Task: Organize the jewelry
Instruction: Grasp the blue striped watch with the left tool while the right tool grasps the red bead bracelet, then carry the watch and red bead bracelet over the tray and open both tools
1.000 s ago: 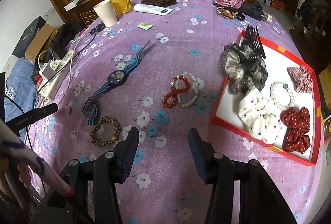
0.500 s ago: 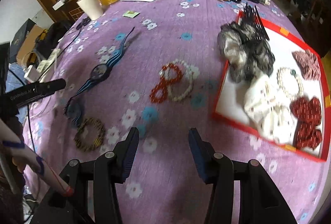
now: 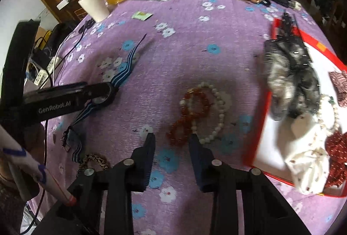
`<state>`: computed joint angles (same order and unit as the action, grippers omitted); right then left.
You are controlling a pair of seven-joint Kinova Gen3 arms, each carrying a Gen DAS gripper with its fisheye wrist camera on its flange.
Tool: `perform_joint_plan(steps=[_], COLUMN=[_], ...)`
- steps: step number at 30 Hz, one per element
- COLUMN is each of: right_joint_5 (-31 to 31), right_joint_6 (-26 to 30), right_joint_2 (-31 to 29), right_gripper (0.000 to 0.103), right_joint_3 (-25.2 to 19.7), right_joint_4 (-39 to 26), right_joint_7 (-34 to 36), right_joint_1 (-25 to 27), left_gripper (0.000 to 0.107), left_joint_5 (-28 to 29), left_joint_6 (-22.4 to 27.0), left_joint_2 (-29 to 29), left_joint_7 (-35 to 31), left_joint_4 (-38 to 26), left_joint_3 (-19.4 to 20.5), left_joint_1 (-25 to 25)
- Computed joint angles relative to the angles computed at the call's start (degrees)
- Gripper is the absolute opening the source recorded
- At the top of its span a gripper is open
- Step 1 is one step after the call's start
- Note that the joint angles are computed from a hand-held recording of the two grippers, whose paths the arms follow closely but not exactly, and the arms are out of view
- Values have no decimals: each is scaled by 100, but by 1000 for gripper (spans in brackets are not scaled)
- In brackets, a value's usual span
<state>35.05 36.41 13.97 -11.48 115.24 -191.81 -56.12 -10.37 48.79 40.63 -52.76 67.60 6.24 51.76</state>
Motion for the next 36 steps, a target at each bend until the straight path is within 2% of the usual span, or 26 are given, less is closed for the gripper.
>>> perform_joint_plan(steps=[6,8,9,11,13,14,16,19,25,26,27,28,30,32,36], right_joint_5=[-12,-20,3,17,29,35,107,302,604,618,608,592,433,500,569], right_joint_6=[73,246,329,570,570,538,432,361,335,340,366,400,310,234,16], right_joint_2=[206,269,303,386,396,377,217,-44,-503,-551,-547,-541,-521,-535,-566], right_gripper=[30,30,27,16,15,14,0,0,0,0,1,1,13,20,20], right_joint_3=[126,133,148,207,158,163,162,118,-230,-301,-360,-382,-486,-459,-469], right_joint_4=[-137,-263,-312,-447,-465,-446,-341,-213,102,163,178,202,277,399,544], right_joint_7=[44,140,149,215,251,238,109,-183,-843,-901,-911,-955,-945,-1233,-1485], right_joint_1=[21,0,-27,-130,-64,-64,-88,-151,-146,-127,-90,-100,39,-23,12], left_gripper=[58,38,30,22,10,9,8,2,2,3,11,31,57,61,61], left_joint_5=[-89,12,146,180,343,488,509,469,504,546,535,487,239,-83,-425], left_joint_6=[-136,-388,-467,-458,-616,-672,-673,-775,-943,-1007,-1092,-1108,-1180,-1139,-503], left_joint_2=[31,-40,-59,-100,-229,-294,-415,-604,-796,-822,-862,-872,-907,-865,-501], left_joint_7=[-93,-260,-318,-236,-280,-305,-225,-57,128,134,201,283,554,715,457], left_joint_4=[9,180,219,219,367,443,539,780,1187,1266,1358,1389,1456,1382,804], left_joint_3=[-32,126,200,113,210,300,220,147,213,246,218,169,-2,-160,-60], left_joint_1=[69,-64,-141,-86,-224,-335,-291,-246,-365,-408,-388,-340,-139,92,202])
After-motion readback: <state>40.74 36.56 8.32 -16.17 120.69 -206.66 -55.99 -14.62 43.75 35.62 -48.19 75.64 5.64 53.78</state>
